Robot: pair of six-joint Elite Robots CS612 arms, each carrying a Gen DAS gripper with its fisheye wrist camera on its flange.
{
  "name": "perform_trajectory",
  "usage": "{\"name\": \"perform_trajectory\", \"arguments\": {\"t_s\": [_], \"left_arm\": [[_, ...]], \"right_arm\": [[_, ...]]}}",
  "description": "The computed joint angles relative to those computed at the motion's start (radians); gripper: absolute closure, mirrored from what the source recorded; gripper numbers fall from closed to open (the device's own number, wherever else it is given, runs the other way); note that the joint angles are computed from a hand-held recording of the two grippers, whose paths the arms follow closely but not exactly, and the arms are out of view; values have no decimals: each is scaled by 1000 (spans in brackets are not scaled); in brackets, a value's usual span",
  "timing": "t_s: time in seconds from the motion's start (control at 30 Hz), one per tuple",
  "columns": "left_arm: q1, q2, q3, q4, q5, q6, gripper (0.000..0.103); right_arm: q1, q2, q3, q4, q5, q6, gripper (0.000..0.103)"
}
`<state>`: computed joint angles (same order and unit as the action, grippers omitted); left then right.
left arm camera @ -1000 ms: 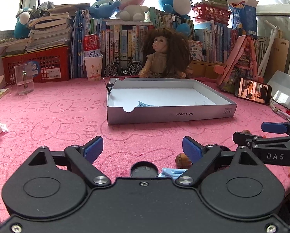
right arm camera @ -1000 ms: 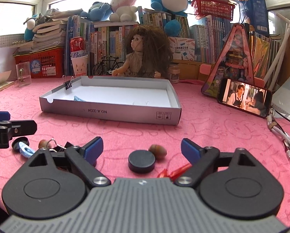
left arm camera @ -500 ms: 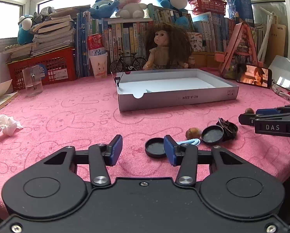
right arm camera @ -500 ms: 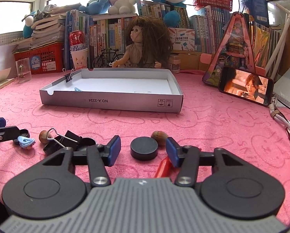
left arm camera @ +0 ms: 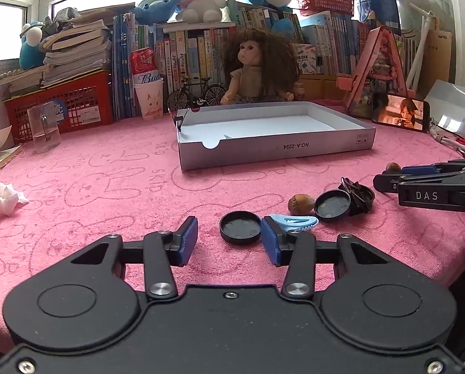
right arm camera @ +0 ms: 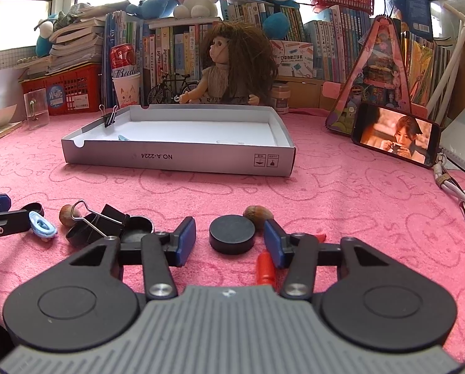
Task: Organize rigid objects
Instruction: 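Move both open tools back out of the tray to the table objects, then grasp a black round lid with left tool while right tool grasps the black puck, then carry lid and puck into the white tray and open both tools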
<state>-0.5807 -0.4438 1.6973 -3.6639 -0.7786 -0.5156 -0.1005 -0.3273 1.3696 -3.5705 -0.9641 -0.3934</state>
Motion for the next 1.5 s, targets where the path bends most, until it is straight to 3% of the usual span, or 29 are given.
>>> {"name": "perform_trajectory", "arguments": {"t_s": [0.33, 0.4, 0.47, 0.57, 0.93, 1.5], "left_arm": [[8, 10, -26, 17, -6, -22, 59], [11, 11, -30, 21, -9, -33, 64], [13, 11, -33, 21, -11, -34, 72], [14, 10, -35, 30, -9, -45, 73], [21, 4, -47, 30, 2, -54, 73], [53, -3, -101, 32, -31, -48, 73]], "right_arm": [[0, 0, 0, -1, 0, 0, 49], [0, 1, -1, 1, 4, 1, 51], [0, 1, -2, 0, 5, 2, 59], [0, 0, 0, -2, 7, -2, 66], [-1, -3, 0, -14, 23, 8, 66], [5, -2, -40, 5, 14, 96, 66]]}}
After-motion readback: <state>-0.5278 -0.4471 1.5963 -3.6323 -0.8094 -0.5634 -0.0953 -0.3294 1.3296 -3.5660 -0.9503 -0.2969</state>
